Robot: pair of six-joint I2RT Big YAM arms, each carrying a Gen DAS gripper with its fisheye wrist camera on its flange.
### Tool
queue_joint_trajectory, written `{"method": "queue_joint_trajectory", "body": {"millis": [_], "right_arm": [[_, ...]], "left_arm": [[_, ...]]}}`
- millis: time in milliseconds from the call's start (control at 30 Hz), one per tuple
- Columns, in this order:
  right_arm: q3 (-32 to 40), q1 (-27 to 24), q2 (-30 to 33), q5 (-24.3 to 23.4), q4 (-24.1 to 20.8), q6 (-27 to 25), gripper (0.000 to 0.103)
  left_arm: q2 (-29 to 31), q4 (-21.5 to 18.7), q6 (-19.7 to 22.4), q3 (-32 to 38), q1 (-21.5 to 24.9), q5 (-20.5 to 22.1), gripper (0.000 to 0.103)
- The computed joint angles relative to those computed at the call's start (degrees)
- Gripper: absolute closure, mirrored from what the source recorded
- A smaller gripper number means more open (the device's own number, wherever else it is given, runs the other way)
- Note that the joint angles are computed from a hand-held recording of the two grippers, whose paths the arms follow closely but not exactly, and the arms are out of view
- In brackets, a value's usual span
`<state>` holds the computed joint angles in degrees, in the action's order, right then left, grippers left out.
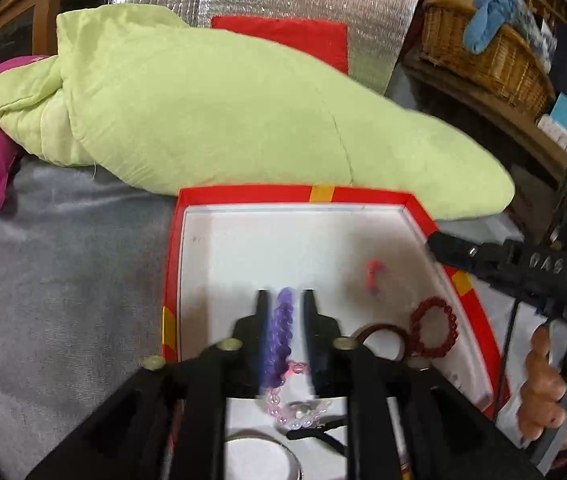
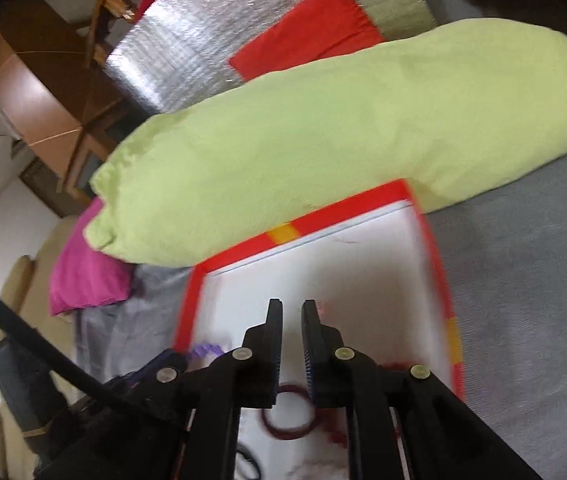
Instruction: Organize jewelry
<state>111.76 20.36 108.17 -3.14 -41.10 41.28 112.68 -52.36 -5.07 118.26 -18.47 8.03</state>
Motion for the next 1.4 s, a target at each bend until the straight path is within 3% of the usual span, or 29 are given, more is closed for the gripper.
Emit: {"method": "queue_joint_trajectory", "body": {"millis": [33,67,133,233,367,533,700,833,900,1000,1233,1400], "right_arm": [[-1.1,-0.3,-0.8,0.2,0.6,0.7,0.055],[-3.3,-0.4,-2.2,1.1,2.1,1.5,0.04],[-6.9,-0.5,-5.0,2.9,4.5,1.4,0.039],[-10.3,0.2,-8.6,4.9,4.3,-1.7,0.039],[-11.9,2.2,-11.6,7.9,-0.3,-4.9,0.039],[-20.3,5.9,-19.4,13.5,-1.9,-7.0,0.039],[-29.2,10.4,-26.6,18.6,-3.0,-5.0,0.039],[-32.6,16.0,-30.3,23.2,-6.7,-3.5,0.039],[-33.9,19.0,-32.3,25.2,-8.2,-3.2,0.039],[-33.4,22.9,-34.2,27.8,-11.6,-1.7,0.039],[-26.0,31.9,-35.6,38.6,-22.4,2.2,0.037],[-21.9,35.8,-34.7,42.0,-27.8,5.2,0.035]], "left_arm": [[-0.6,0.4,0.2,-0.7,-0.2,-1.1,0.051],[-1.8,2.3,0.2,-2.5,-0.3,-2.2,0.043],[-3.1,3.5,0.2,-4.0,-0.4,-3.0,0.043],[-5.5,2.6,-1.0,-5.7,-0.7,-4.0,0.035],[-9.9,1.7,-1.3,-10.2,-1.9,-9.1,0.026],[-18.2,5.4,-2.7,-21.5,-3.6,-15.1,0.022],[-26.3,8.2,-2.1,-32.2,-7.2,-24.8,0.021],[-32.3,7.1,-4.4,-37.4,-9.2,-27.2,0.021],[-37.0,7.4,-5.5,-41.0,-11.0,-30.4,0.021],[-41.4,5.5,-6.4,-43.4,-13.8,-35.6,0.021],[-50.7,0.1,-8.9,-45.0,-17.6,-40.3,0.021],[-53.8,-2.1,-10.1,-43.6,-19.5,-44.9,0.017]]}}
